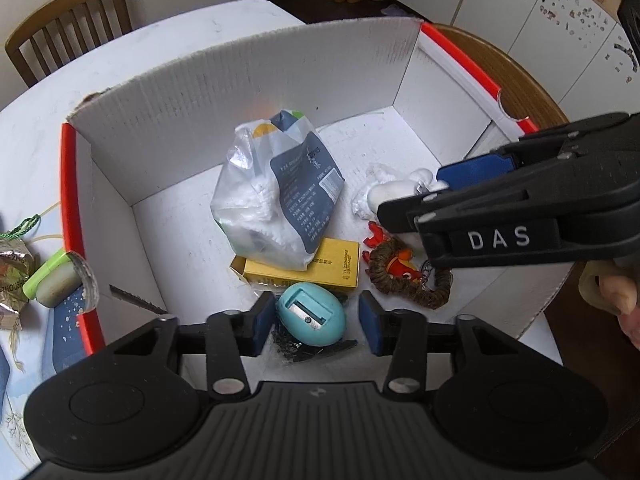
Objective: Organize objects
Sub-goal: 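Lower both items into the shoebox and open both tools, then withdraw both tools from the shoebox back over the table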
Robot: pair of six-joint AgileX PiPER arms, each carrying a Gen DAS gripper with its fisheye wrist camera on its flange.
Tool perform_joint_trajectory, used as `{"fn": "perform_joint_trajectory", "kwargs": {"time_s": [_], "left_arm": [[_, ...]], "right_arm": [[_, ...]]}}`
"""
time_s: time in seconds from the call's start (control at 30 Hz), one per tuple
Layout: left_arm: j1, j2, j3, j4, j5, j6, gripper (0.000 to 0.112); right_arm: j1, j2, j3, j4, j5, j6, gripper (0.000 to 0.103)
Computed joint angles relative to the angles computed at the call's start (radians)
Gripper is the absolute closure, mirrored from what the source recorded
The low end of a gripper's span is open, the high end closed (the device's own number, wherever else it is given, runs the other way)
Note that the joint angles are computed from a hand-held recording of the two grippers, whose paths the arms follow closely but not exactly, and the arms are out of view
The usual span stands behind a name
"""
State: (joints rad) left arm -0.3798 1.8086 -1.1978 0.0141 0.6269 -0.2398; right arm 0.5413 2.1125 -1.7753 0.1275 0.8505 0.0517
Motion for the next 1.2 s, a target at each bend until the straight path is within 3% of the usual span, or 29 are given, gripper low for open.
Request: {"fn": "perform_joint_trajectory", "kwargs": {"time_s": [0.4, 0.73, 0.8, 0.9, 1.2], "left_arm": [[-0.006, -0.107, 0.077, 0.020, -0.063, -0.054, 0.056], [0.019, -0.267, 0.187, 0.045, -0.120, -0.094, 0.055], [0.030, -0.307, 0.214, 0.048, -0.131, -0.088, 0.049], [0.051, -0.365, 0.251, 0.036, -0.146, -0.051, 0.048], [0.194, -0.534, 0.352, -0.133, -0.144, 0.187, 0.038]], "right_arm": [[-0.010, -0.097, 0.090, 0.044, -0.043, -0.030, 0.041], [0.004, -0.215, 0.190, 0.089, -0.089, -0.049, 0.034], [0.011, -0.236, 0.207, 0.089, -0.099, -0.038, 0.034], [0.026, -0.266, 0.232, 0.081, -0.119, -0.016, 0.026], [0.101, -0.317, 0.258, 0.034, -0.155, 0.076, 0.017]]}}
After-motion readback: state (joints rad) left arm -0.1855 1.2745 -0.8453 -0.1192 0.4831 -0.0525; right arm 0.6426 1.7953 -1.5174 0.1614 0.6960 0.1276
